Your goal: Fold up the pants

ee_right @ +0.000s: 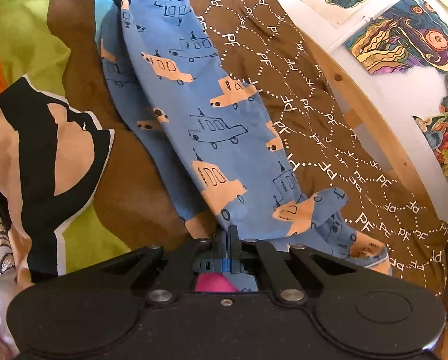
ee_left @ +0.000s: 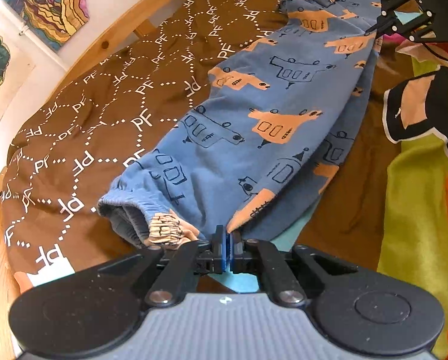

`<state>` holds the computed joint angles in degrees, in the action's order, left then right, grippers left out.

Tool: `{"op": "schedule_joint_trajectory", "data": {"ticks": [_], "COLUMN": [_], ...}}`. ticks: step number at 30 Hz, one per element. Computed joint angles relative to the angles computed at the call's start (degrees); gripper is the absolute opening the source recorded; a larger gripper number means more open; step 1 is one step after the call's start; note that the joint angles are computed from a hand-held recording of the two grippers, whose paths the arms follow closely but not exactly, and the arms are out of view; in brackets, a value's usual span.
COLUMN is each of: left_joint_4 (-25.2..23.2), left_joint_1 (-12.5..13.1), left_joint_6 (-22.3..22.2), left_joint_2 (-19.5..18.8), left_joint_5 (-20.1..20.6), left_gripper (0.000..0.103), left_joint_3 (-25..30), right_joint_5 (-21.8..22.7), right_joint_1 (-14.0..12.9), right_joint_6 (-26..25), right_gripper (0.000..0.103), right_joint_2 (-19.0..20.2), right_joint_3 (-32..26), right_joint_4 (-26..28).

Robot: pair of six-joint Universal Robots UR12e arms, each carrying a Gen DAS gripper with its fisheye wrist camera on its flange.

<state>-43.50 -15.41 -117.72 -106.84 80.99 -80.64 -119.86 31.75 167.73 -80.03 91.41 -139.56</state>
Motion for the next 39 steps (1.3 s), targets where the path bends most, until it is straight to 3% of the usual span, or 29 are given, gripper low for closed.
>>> {"op": "schedule_joint_trajectory", "data": {"ticks": [8, 11, 13, 14, 15, 16, 18, 21, 24, 27, 29, 35, 37, 39], "left_joint_4": [0.05, -0.02, -0.85, -1.8, -3.45, -5.59, -4.21, 0.13, 7.3, 13.92, 15.64, 17.48, 16.08, 14.25], "left_joint_1": [-0.27, -0.42, -0.7, -0.88, -0.96, -0.91, -0.67, -1.72, -3.74, -6.62, -8.63, -12.76, -13.85, -14.3], "left_joint_6": [0.85, -0.67, -2.89, -4.86, -6.66, -9.3, -14.47, -19.38, -24.87, -27.66, -28.73, -25.43, -24.03, -23.03], "left_joint_2": [0.09, -0.03, -0.29, -0.43, -0.55, -0.62, -0.04, 0.28, -0.2, -1.72, -2.9, -6.02, -6.98, -7.58], "left_joint_5": [1.02, 1.48, 2.18, 2.44, 2.05, 0.67, -3.33, -6.88, -9.13, -11.02, -12.21, -14.2, -13.54, -13.47], "left_gripper": [0.002, 0.006, 0.013, 0.019, 0.052, 0.085, 0.099, 0.101, 0.103, 0.103, 0.103, 0.101, 0.092, 0.082], "left_joint_3": [-0.48, -0.31, 0.39, 0.99, 1.75, 2.64, 2.0, 0.74, -0.89, -1.6, -1.11, 1.08, 2.15, 3.0], "right_joint_5": [0.34, 0.44, 0.88, 1.4, 1.8, 2.13, 1.45, -1.71, -3.36, -1.44, 0.58, 9.92, 12.94, 14.82], "right_joint_1": [-0.01, -0.07, -0.27, -0.48, -0.69, -0.99, -1.31, -1.68, -2.93, -4.95, -6.7, -12.65, -14.4, -15.48], "right_joint_6": [-0.53, 0.44, 1.75, 3.19, 5.12, 7.78, 13.23, 22.1, 35.19, 46.17, 51.26, 53.4, 53.61, 53.46], "right_gripper": [0.0, 0.0, 0.006, 0.008, 0.021, 0.048, 0.075, 0.081, 0.09, 0.093, 0.093, 0.087, 0.076, 0.072], "right_joint_2": [-0.21, -0.04, -0.27, -0.54, -0.95, -1.49, -2.6, -4.1, -6.09, -8.19, -9.44, -11.4, -11.61, -11.54], "right_joint_3": [0.32, 0.59, 1.11, 1.38, 1.72, 2.09, 3.23, 4.3, 5.55, 7.36, 8.67, 11.08, 11.41, 11.56], "right_joint_4": [0.12, 0.47, -0.91, -1.57, -2.13, -2.57, -4.63, -4.86, -3.4, -3.66, -5.41, -9.55, -9.33, -9.03]}}
